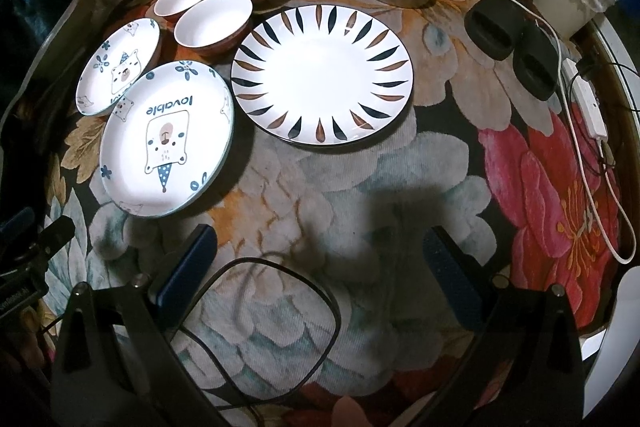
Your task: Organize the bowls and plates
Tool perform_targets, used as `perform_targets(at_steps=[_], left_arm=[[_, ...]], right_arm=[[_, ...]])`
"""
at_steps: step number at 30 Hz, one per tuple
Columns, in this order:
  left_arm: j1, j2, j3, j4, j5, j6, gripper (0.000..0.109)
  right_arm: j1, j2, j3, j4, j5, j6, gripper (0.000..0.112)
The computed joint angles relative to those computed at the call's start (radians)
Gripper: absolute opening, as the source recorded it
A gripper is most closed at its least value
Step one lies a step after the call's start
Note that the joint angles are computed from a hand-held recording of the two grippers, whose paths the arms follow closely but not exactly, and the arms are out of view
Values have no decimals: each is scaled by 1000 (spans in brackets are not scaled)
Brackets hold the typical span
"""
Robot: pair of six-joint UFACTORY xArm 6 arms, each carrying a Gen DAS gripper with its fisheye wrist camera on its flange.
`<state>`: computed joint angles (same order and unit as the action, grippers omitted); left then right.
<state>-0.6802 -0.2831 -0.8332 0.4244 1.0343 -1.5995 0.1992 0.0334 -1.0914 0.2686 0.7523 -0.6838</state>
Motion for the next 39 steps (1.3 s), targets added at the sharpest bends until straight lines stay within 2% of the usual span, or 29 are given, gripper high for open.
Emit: perform_targets(at_steps=[11, 15, 19, 24, 26, 32, 34, 35, 39], left_arm=[[18, -19, 32, -17, -20, 0, 102], [37, -9, 25, -40, -35, 79, 102], [106, 48, -43, -48, -64, 253, 102], [211, 205, -193, -95, -177, 504, 102], [250, 284, -255, -136, -269, 594, 102], [321, 440, -343, -309, -543, 708, 100], [327, 475, -372, -354, -551, 764, 98], [330, 501, -395, -408, -552, 836, 97], [322, 560, -453, -443, -546, 923, 95]], right_arm=[[0, 16, 0, -8, 0, 9, 103], [-3, 56, -31, -29, 16, 23, 103], [-26, 188, -200, -16, 131, 23, 103], [-44, 410, -520, -7, 267, 38, 103], [-48, 509, -664, -1, 309, 27, 103], [-78, 773, -1049, 126, 442, 61, 102], [-87, 821, -1114, 162, 468, 75, 102], [-94, 841, -1139, 179, 488, 83, 102], [-113, 874, -1176, 225, 552, 48, 99]])
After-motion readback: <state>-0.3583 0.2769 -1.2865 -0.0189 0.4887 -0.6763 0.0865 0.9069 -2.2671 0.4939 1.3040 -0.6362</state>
